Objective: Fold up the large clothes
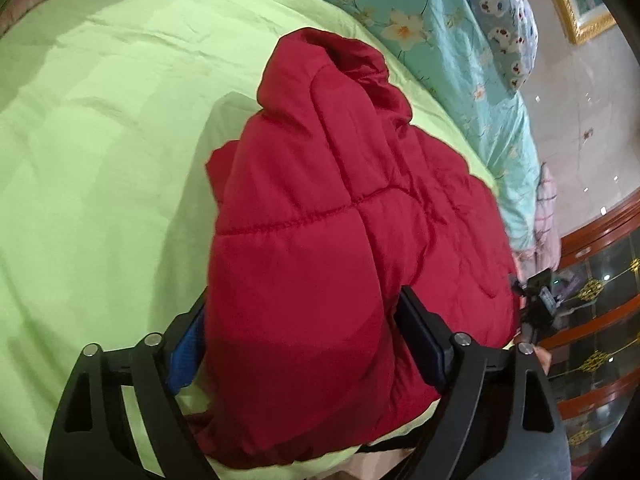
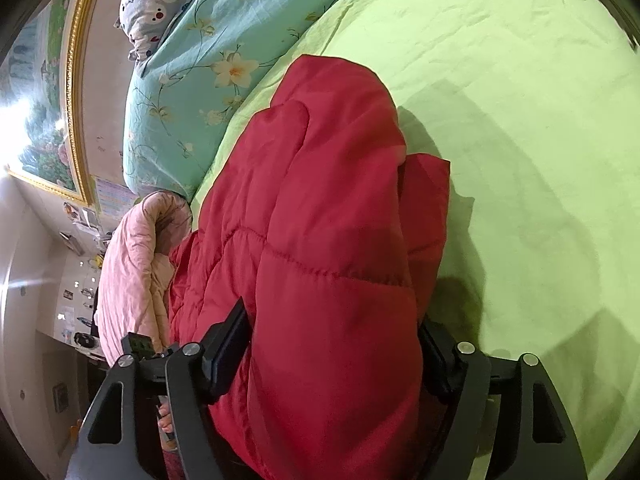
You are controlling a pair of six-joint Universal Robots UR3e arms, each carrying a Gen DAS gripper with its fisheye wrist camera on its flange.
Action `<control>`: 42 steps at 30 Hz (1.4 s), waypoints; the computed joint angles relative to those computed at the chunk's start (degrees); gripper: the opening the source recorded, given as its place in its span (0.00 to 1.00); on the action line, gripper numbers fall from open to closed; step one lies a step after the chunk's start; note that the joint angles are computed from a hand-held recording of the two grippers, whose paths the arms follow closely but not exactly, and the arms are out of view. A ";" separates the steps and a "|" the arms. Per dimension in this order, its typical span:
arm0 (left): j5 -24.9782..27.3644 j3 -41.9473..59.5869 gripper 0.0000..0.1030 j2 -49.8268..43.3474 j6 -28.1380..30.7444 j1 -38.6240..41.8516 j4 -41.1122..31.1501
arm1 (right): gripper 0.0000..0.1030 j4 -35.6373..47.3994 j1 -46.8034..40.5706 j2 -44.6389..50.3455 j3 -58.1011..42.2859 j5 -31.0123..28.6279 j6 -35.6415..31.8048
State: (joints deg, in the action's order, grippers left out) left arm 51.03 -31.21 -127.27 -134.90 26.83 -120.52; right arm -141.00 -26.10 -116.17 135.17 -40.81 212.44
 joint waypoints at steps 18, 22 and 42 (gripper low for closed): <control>-3.69 -19.95 0.86 17.54 0.69 4.68 14.67 | 0.81 18.25 7.23 -12.88 -13.23 -24.27 2.10; -4.69 -26.62 0.86 22.95 3.85 2.21 15.69 | 0.81 13.04 20.25 -4.33 -21.38 -35.44 4.81; -1.78 -53.03 0.86 29.50 -8.57 -10.29 52.25 | 0.56 2.56 43.29 33.02 -47.10 -48.18 4.72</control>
